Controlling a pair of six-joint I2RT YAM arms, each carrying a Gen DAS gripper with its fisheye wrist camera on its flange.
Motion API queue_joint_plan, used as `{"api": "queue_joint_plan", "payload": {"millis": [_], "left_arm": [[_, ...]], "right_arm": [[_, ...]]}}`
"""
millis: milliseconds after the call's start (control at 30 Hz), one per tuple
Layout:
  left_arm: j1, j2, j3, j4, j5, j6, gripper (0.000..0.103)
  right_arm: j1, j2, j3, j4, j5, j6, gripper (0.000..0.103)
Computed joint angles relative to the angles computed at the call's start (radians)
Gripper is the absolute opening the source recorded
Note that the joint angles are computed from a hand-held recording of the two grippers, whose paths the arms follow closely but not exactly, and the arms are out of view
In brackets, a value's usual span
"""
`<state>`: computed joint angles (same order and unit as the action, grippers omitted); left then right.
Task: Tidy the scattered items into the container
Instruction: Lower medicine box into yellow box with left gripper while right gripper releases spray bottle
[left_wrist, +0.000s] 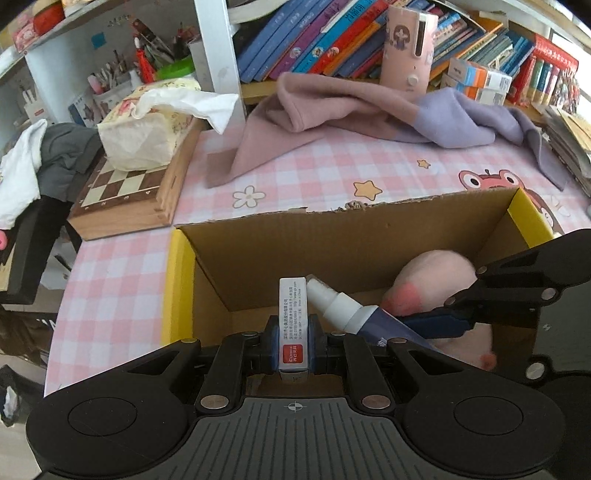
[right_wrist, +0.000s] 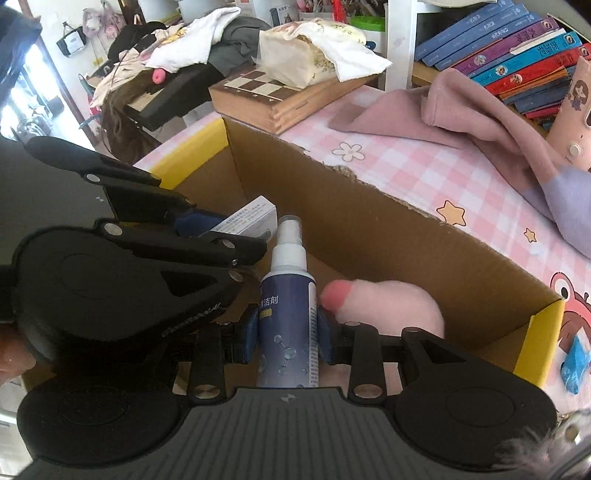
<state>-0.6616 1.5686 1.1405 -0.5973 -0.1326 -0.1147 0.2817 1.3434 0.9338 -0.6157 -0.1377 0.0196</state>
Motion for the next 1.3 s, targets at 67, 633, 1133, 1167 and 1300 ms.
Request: {"api": "queue_joint_plan", "payload": {"millis": [67, 633, 1133, 1167, 1300], "left_arm": [[0.007, -0.001, -0.005, 0.011, 0.014, -0.005, 0.017], [-0.082, -0.341, -0.177, 0.079, -0.079, -0.040, 0.057], [-0.400, -0.788, -0.294, -0.134, -0.369, -0.357, 0.072], [-0.443, -0.802, -0.291, -0.160, -0.404, -0.378, 0.072], [-0.610, -0.818, -0.263, -0.276, -0.549, -0.464, 0.076]], "right_arm": [[-0.004, 0.003, 0.000, 0.006, 0.002, 0.003, 0.031], [0.065, -0.364, -0.105, -0.028, 0.089, 0.021, 0.052], [0.652, -0.722, -0.087, -0.312, 0.695, 0.387, 0.053], [0.733, -0.726, -0.078, -0.356, 0.770, 0.446, 0.053], [1.089, -0.683, -0.015, -0.644, 1.060, 0.826, 0.053]]}}
